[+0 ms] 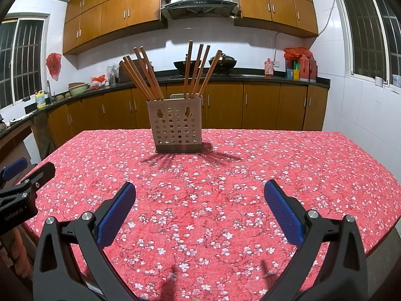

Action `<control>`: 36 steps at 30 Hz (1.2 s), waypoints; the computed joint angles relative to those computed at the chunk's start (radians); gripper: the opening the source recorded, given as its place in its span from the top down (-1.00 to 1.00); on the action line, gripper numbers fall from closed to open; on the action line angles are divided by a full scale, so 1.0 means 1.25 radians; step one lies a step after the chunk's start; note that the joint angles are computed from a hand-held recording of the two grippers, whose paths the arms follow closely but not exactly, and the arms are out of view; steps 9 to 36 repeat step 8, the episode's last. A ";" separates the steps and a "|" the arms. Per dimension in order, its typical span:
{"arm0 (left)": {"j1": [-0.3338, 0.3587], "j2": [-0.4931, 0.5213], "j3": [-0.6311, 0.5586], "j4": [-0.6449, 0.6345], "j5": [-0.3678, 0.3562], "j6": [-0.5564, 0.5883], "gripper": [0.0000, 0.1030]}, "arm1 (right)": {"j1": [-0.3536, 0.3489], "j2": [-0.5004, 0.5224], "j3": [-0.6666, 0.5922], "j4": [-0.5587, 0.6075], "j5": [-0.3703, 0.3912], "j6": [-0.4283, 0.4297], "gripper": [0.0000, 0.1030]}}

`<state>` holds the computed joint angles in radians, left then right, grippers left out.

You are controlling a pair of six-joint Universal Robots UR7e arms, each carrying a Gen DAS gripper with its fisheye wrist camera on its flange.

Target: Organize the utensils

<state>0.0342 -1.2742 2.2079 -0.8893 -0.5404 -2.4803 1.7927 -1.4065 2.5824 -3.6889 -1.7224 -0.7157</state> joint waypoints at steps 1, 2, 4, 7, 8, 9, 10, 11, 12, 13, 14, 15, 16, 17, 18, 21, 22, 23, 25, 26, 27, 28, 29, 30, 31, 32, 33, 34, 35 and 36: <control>-0.002 -0.001 0.002 -0.004 -0.002 0.002 -0.92 | 0.000 0.000 0.000 0.000 0.000 0.000 -0.97; 0.000 -0.001 0.001 -0.004 -0.001 0.002 -0.92 | 0.001 -0.001 0.001 0.000 0.000 0.000 -0.97; -0.003 -0.004 0.004 -0.010 -0.003 0.003 -0.92 | 0.001 -0.001 0.002 -0.001 -0.001 0.001 -0.97; -0.002 -0.007 0.004 -0.013 -0.001 0.007 -0.92 | 0.002 -0.001 0.003 -0.001 -0.002 0.001 -0.97; -0.001 -0.007 0.003 -0.012 0.000 0.007 -0.92 | 0.002 0.000 0.000 0.000 -0.002 0.002 -0.97; -0.001 -0.007 0.003 -0.012 0.000 0.007 -0.92 | 0.002 0.000 0.000 0.000 -0.002 0.002 -0.97; -0.001 -0.007 0.003 -0.012 0.000 0.007 -0.92 | 0.002 0.000 0.000 0.000 -0.002 0.002 -0.97; -0.001 -0.007 0.003 -0.012 0.000 0.007 -0.92 | 0.002 0.000 0.000 0.000 -0.002 0.002 -0.97; -0.001 -0.007 0.003 -0.012 0.000 0.007 -0.92 | 0.002 0.000 0.000 0.000 -0.002 0.002 -0.97; -0.001 -0.007 0.003 -0.012 0.000 0.007 -0.92 | 0.002 0.000 0.000 0.000 -0.002 0.002 -0.97; -0.001 -0.007 0.003 -0.012 0.000 0.007 -0.92 | 0.002 0.000 0.000 0.000 -0.002 0.002 -0.97; -0.001 -0.007 0.003 -0.012 0.000 0.007 -0.92 | 0.002 0.000 0.000 0.000 -0.002 0.002 -0.97; -0.001 -0.007 0.003 -0.012 0.000 0.007 -0.92 | 0.002 0.000 0.000 0.000 -0.002 0.002 -0.97; -0.001 -0.007 0.003 -0.012 0.000 0.007 -0.92 | 0.002 0.000 0.000 0.000 -0.002 0.002 -0.97; -0.001 -0.007 0.003 -0.012 0.000 0.007 -0.92 | 0.002 0.000 0.000 0.000 -0.002 0.002 -0.97; -0.001 -0.007 0.003 -0.012 0.000 0.007 -0.92 | 0.002 0.000 0.000 0.000 -0.002 0.002 -0.97; -0.001 -0.007 0.003 -0.012 0.000 0.007 -0.92 | 0.002 0.000 0.000 0.000 -0.002 0.002 -0.97; -0.001 -0.007 0.003 -0.012 0.000 0.007 -0.92 | 0.002 0.000 0.000 0.000 -0.002 0.002 -0.97; -0.001 -0.007 0.003 -0.012 0.000 0.007 -0.92 | 0.002 0.000 0.000 0.000 -0.002 0.002 -0.97; -0.001 -0.007 0.003 -0.012 0.000 0.007 -0.92 | 0.002 0.000 0.000 0.000 -0.002 0.002 -0.97; -0.001 -0.007 0.003 -0.012 0.000 0.007 -0.92 | 0.002 0.000 0.000 0.000 -0.002 0.002 -0.97; -0.001 -0.007 0.003 -0.012 0.000 0.007 -0.92 | 0.002 0.000 0.000 0.000 -0.002 0.002 -0.97; -0.001 -0.007 0.003 -0.012 0.000 0.007 -0.92 | 0.002 0.000 0.000 0.000 -0.002 0.002 -0.97; -0.001 -0.007 0.003 -0.012 0.000 0.007 -0.92 | 0.002 0.000 0.000 0.000 -0.002 0.002 -0.97; -0.001 -0.007 0.003 -0.012 0.000 0.007 -0.92 | 0.002 0.000 0.000 0.000 -0.002 0.002 -0.97; -0.001 -0.007 0.003 -0.012 0.000 0.007 -0.92 | 0.002 0.000 0.000 0.000 -0.002 0.002 -0.97; -0.001 -0.007 0.003 -0.012 0.000 0.007 -0.92 | 0.002 0.000 0.000 0.000 -0.002 0.002 -0.97; -0.001 -0.007 0.003 -0.012 0.000 0.007 -0.92 | 0.002 0.000 0.000 0.000 -0.002 0.002 -0.97; -0.001 -0.007 0.003 -0.012 0.000 0.007 -0.92 | 0.002 0.000 0.000 0.000 -0.002 0.002 -0.97; -0.001 -0.007 0.003 -0.012 0.000 0.007 -0.92 | 0.002 0.000 0.000 0.000 -0.002 0.002 -0.97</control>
